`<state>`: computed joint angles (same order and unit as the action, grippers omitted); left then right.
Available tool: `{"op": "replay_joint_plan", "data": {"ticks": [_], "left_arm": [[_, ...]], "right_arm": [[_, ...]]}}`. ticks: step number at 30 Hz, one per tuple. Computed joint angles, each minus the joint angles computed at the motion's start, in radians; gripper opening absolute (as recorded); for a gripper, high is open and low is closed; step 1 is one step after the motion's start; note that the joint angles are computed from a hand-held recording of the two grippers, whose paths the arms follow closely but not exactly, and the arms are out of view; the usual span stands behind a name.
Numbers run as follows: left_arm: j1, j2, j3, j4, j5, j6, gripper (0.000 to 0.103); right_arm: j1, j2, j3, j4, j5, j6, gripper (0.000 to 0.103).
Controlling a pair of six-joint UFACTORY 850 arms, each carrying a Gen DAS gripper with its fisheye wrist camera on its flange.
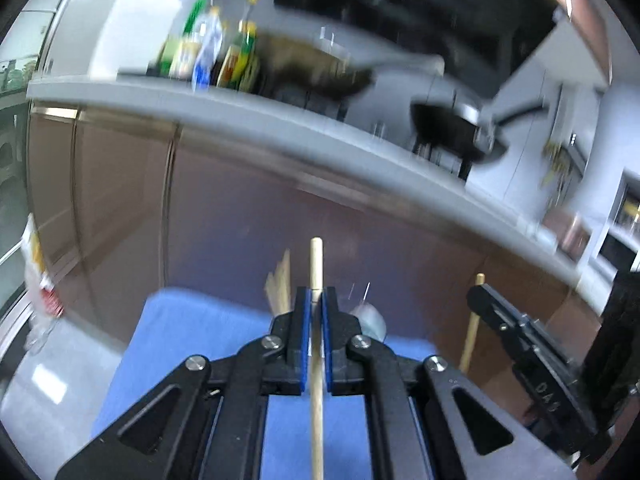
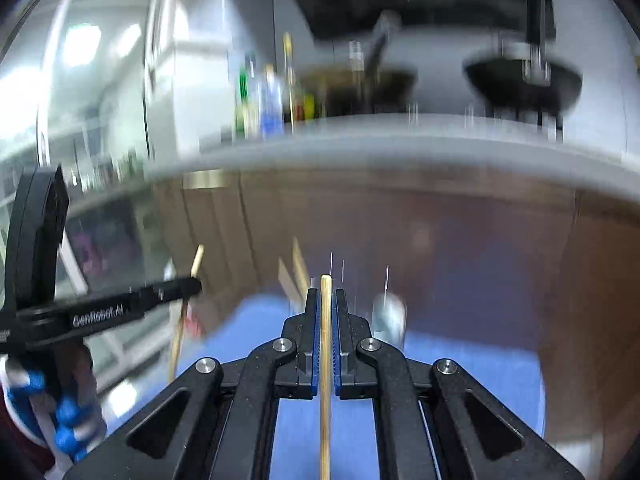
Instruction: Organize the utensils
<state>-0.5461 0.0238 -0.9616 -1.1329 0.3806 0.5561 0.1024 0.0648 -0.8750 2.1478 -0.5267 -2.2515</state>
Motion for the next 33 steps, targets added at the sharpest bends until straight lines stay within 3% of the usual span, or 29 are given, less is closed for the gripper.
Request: {"op": "replay_joint_plan", "data": {"ticks": [5, 10, 12, 16, 24, 26, 28, 31, 33], "left_arm": [[0.031, -0.084, -0.094, 0.268, 0.123, -0.250, 0.005], [0.046, -0.202, -0.204, 0.238, 0.248, -0.198, 0.005], [0.054, -0.250, -0.236, 0.220, 0.266, -0.198, 0.005], [0.052, -0.333, -0.264, 0.207, 0.353, -0.211, 0.005], [0.044, -0.375, -0.226, 0.215, 0.377, -0.226, 0.007], [0.041, -0.353, -0.203, 0.214, 0.357, -0.215, 0.007], [0.034, -0.328, -0.179, 0.200, 0.342, -0.192, 0.009], [0.014, -0.275, -0.136, 0.154, 0.331, -0.128, 0.011], [-0.003, -0.235, -0.106, 0.115, 0.322, -0.077, 0.019]], "right_arm": [[0.012, -0.096, -0.097, 0.258, -0.140, -0.210, 0.005], [0.022, -0.223, -0.211, 0.315, -0.197, -0.233, 0.005], [0.023, -0.281, -0.248, 0.329, -0.204, -0.228, 0.005], [0.029, -0.327, -0.243, 0.417, -0.212, -0.326, 0.005], [0.007, -0.319, -0.165, 0.452, -0.238, -0.400, 0.007], [0.000, -0.296, -0.139, 0.448, -0.237, -0.402, 0.023], [-0.009, -0.270, -0.117, 0.440, -0.232, -0.385, 0.031], [-0.021, -0.229, -0.088, 0.413, -0.207, -0.355, 0.032], [-0.028, -0.194, -0.061, 0.392, -0.193, -0.332, 0.032]]}}
